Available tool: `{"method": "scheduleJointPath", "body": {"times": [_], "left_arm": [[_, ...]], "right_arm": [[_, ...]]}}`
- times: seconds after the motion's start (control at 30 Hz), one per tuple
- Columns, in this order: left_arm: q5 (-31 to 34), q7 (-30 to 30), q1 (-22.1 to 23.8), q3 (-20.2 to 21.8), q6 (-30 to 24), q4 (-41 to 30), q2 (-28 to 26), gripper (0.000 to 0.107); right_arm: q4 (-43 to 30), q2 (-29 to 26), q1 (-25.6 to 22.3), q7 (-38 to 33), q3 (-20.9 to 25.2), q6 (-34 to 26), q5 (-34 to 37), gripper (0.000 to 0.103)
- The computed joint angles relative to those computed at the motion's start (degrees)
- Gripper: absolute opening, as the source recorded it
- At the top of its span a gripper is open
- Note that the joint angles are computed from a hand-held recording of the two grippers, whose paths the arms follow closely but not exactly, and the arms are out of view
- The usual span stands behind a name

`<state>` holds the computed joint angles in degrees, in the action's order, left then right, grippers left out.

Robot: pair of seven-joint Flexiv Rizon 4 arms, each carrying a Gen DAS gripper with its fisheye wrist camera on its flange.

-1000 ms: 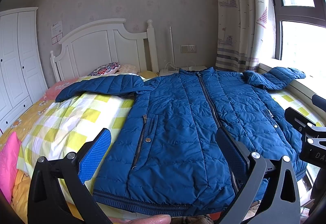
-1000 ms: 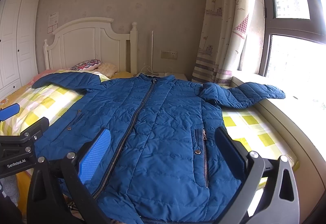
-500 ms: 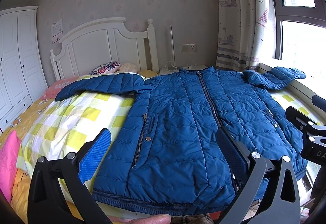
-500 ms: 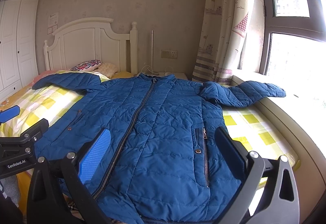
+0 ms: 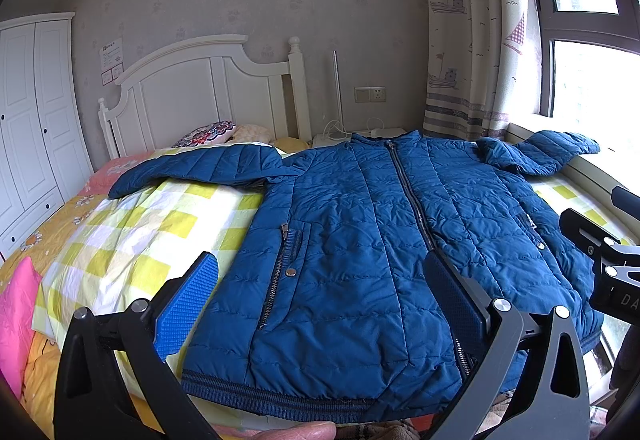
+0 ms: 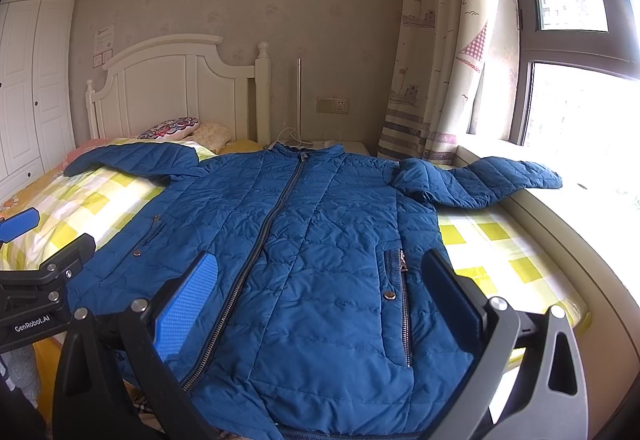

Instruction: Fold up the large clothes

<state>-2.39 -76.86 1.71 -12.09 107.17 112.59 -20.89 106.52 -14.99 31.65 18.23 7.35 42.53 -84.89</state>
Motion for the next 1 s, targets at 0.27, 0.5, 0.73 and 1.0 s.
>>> {"method": "scheduleJointPath", "body": {"times": [0.27, 0.5, 0.73, 1.0], "left_arm": [[0.75, -0.37, 0.55, -0.44, 0.76, 0.42, 0.11, 0.099], [0.94, -0.59, 0.44, -0.29, 0.55, 0.33, 0.24, 0.099], [0.47, 0.01, -0.16, 0.0, -1.01, -0.3, 0.18, 0.099], [-4.12, 3.21, -10.05, 9.94, -5.27, -6.43, -4.15, 0.099]], "right_arm": [[0.05, 0.05, -0.05, 0.04, 0.0, 0.1, 0.0, 0.101], [0.07, 0.08, -0.13, 0.17, 0.0, 0.32, -0.12, 0.101], [0.5, 0.05, -0.77, 1.6, -0.24, 1.9, -0.89, 0.101], [1.8, 0.29, -4.45, 3.25, -1.25, 7.91, -0.3, 0.101]]}}
